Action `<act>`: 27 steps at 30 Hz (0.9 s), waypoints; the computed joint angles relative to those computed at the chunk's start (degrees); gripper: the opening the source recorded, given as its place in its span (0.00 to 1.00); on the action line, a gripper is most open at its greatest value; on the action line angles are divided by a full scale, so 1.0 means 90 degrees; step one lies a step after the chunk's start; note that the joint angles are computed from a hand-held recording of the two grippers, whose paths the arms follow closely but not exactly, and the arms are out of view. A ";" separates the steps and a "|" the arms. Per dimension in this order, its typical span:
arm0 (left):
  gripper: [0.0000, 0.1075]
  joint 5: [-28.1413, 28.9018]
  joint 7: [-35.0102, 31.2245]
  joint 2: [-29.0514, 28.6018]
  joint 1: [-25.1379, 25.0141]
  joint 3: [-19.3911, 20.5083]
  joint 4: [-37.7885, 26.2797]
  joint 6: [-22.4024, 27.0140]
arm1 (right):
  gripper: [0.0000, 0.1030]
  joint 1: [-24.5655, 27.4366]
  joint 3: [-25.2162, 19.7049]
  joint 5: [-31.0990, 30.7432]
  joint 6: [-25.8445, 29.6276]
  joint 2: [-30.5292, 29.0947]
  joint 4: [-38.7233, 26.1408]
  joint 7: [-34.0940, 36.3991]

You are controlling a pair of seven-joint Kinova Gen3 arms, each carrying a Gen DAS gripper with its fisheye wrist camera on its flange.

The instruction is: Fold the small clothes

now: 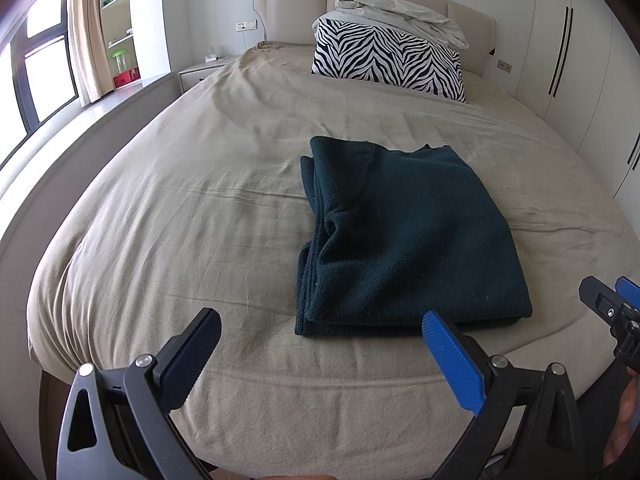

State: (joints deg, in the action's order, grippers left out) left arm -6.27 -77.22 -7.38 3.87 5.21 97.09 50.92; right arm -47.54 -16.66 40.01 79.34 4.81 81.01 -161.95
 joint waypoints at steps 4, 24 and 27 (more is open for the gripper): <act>0.96 -0.0007 0.0007 -0.0001 0.0001 0.0007 0.0001 0.0002 | 1.00 -0.0005 0.0000 0.0004 -0.0003 0.0003 0.0003 -0.0006; 0.96 0.0060 -0.0041 0.0027 -0.0006 -0.0022 -0.0005 0.0039 | 1.00 -0.0018 0.0011 -0.0026 0.0003 0.0021 -0.0022 0.0025; 0.96 0.0084 -0.0071 0.0031 -0.0008 -0.0033 -0.0009 0.0043 | 1.00 -0.0021 0.0011 -0.0023 0.0007 0.0022 -0.0023 0.0025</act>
